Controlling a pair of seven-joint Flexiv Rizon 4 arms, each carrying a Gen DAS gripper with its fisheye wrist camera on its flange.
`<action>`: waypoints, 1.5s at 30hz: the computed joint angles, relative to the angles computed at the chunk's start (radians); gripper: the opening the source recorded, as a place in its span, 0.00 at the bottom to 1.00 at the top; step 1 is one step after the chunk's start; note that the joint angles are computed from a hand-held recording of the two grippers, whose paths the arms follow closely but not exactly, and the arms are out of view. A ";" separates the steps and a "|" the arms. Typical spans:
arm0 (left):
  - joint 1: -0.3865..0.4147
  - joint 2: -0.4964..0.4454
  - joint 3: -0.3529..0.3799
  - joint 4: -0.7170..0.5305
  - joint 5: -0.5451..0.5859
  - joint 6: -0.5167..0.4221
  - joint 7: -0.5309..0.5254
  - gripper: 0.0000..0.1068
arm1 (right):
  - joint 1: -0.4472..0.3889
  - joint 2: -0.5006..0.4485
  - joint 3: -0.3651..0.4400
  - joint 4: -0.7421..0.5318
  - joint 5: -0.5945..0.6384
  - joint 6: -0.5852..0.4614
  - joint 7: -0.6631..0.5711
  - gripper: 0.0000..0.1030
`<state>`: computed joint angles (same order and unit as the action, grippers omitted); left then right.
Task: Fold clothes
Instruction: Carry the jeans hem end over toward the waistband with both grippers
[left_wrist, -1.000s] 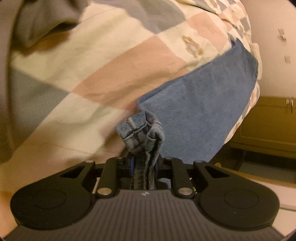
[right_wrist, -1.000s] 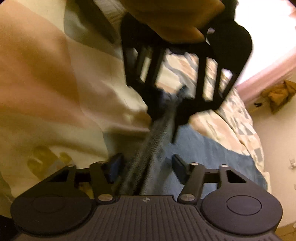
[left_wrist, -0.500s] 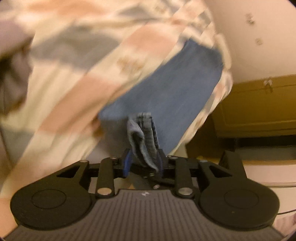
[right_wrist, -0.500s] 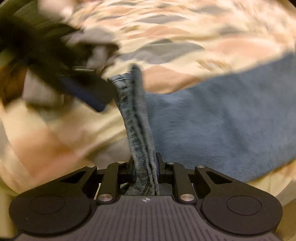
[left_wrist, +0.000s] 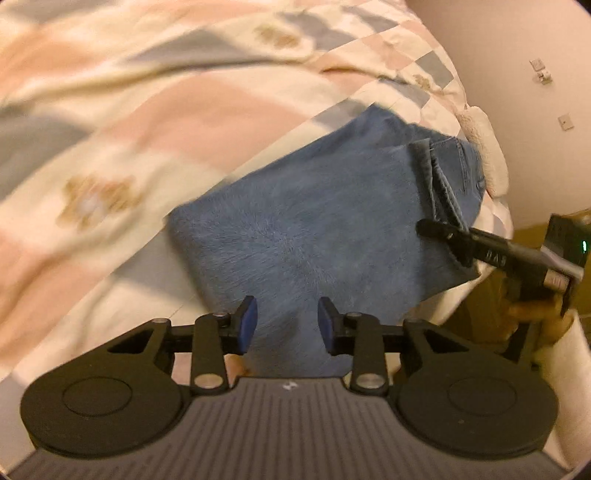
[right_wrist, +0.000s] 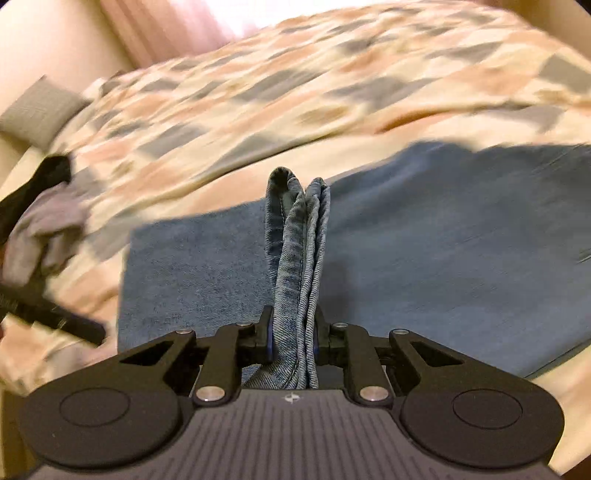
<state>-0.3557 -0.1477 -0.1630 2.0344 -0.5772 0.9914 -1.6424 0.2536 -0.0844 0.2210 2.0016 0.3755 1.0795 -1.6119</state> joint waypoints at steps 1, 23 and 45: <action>-0.011 -0.028 -0.004 -0.040 0.045 0.011 -0.043 0.28 | -0.035 -0.014 -0.023 -0.032 0.048 -0.036 -0.064 0.16; -0.052 -0.362 -0.042 -0.502 0.281 -0.148 -0.098 0.29 | -0.260 -0.117 -0.089 -0.125 0.049 -0.083 -0.401 0.16; -0.202 -0.596 0.033 -0.897 0.405 -0.365 -0.257 0.31 | -0.535 -0.331 -0.086 -0.520 0.153 -0.325 -0.630 0.16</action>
<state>-0.5575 -0.7435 -0.1303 1.1371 -0.1723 0.6267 -1.8998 -0.2814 -0.4157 0.1352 1.4815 0.5285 0.7545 -2.2416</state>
